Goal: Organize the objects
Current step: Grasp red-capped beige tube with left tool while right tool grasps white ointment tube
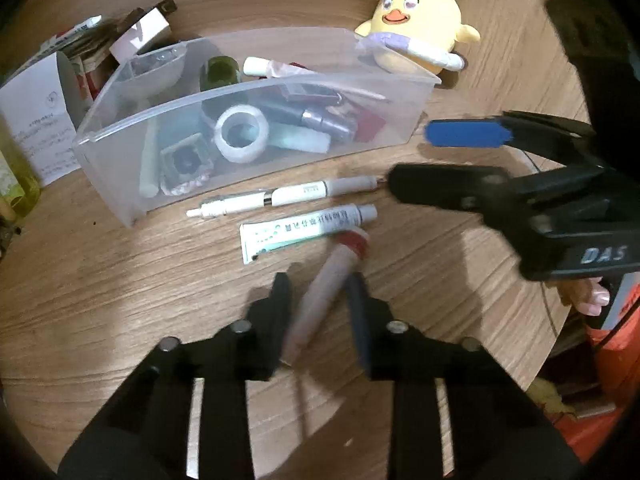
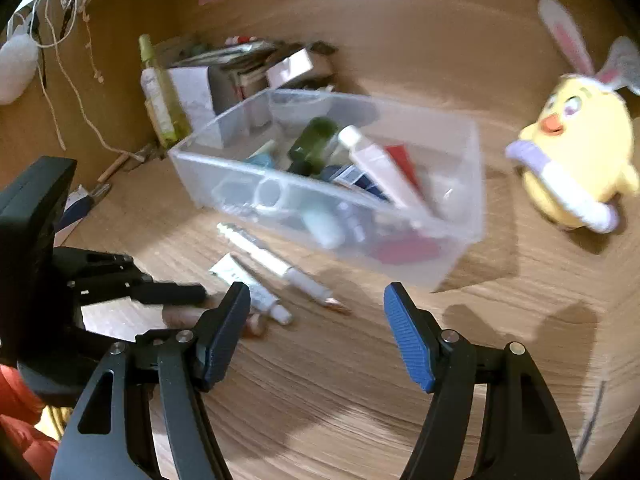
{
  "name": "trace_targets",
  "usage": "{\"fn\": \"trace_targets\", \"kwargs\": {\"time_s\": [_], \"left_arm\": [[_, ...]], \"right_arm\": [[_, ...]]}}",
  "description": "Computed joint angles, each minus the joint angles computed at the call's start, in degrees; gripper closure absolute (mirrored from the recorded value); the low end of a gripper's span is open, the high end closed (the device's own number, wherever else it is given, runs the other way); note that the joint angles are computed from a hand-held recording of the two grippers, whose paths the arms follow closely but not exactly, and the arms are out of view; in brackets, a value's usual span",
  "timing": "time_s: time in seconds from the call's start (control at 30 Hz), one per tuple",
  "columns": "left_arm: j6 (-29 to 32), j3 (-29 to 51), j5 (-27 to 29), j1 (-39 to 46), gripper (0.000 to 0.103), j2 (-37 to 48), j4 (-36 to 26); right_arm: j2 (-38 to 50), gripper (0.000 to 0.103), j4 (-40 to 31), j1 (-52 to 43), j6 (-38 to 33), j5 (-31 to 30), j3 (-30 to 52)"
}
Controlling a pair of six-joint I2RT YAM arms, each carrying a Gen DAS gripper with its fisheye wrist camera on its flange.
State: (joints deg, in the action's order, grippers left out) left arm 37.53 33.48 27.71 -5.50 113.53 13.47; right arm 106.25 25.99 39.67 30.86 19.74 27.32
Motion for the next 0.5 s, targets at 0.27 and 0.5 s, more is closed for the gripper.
{"fn": "trace_targets", "kwargs": {"time_s": [0.27,0.5], "left_arm": [[4.4,-4.2,-0.2,5.2,0.089,-2.2,2.8],[3.9,-0.4,4.2,13.0,0.089,-2.9,-2.6]], "right_arm": [[7.6,0.058,-2.4,-0.6,-4.0,-4.4,7.8],[10.3,0.06,-6.9,1.4,-6.9,-3.0,13.2]]}}
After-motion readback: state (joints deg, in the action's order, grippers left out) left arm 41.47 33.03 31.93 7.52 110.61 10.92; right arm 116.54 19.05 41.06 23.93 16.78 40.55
